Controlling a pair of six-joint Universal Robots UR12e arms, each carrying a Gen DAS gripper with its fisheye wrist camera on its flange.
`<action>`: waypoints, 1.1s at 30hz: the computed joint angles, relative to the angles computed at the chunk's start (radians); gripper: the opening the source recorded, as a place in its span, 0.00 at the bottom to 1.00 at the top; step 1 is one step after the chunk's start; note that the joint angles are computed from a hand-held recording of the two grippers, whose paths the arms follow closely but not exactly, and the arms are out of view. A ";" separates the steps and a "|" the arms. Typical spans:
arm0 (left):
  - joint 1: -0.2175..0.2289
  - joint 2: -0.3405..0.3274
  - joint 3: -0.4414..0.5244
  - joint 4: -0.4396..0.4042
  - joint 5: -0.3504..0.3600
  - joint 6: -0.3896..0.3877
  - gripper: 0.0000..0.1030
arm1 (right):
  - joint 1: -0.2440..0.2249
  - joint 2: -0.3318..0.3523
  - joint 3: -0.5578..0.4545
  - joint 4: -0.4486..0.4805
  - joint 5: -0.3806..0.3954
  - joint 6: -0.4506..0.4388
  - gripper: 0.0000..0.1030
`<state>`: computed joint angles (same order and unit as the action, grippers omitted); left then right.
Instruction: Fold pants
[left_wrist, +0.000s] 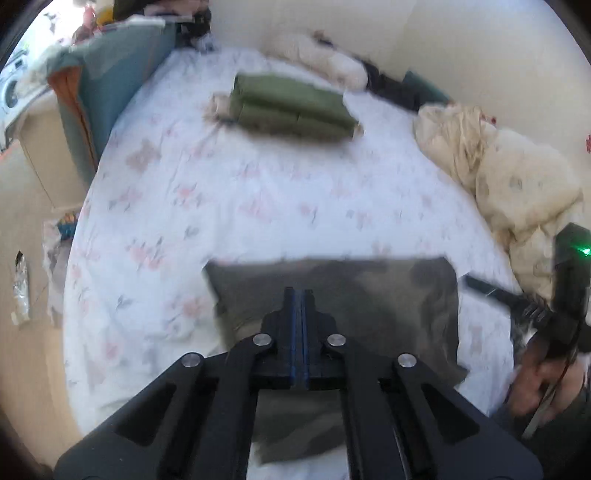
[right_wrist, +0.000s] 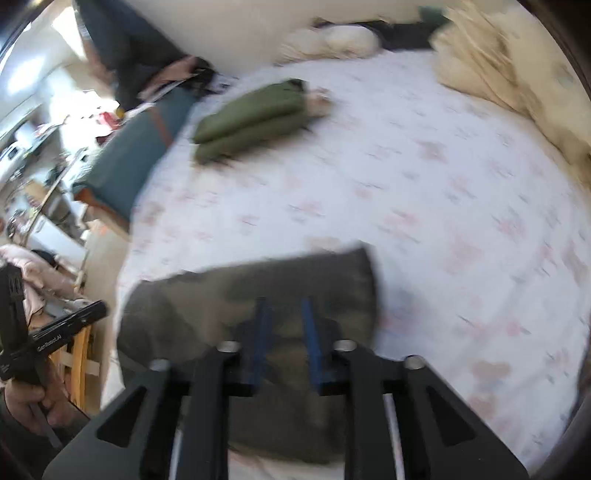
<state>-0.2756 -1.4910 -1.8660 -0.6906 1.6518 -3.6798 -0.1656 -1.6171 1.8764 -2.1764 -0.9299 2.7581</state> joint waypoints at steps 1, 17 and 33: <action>-0.010 -0.015 0.006 0.012 0.016 0.003 0.00 | 0.024 0.013 -0.002 -0.016 -0.005 0.005 0.05; 0.073 -0.143 0.026 -0.077 -0.145 0.060 0.01 | 0.121 0.178 -0.074 -0.092 -0.134 -0.040 0.00; 0.068 -0.050 -0.007 -0.053 -0.105 0.023 0.48 | 0.019 0.104 -0.077 0.045 0.035 -0.047 0.11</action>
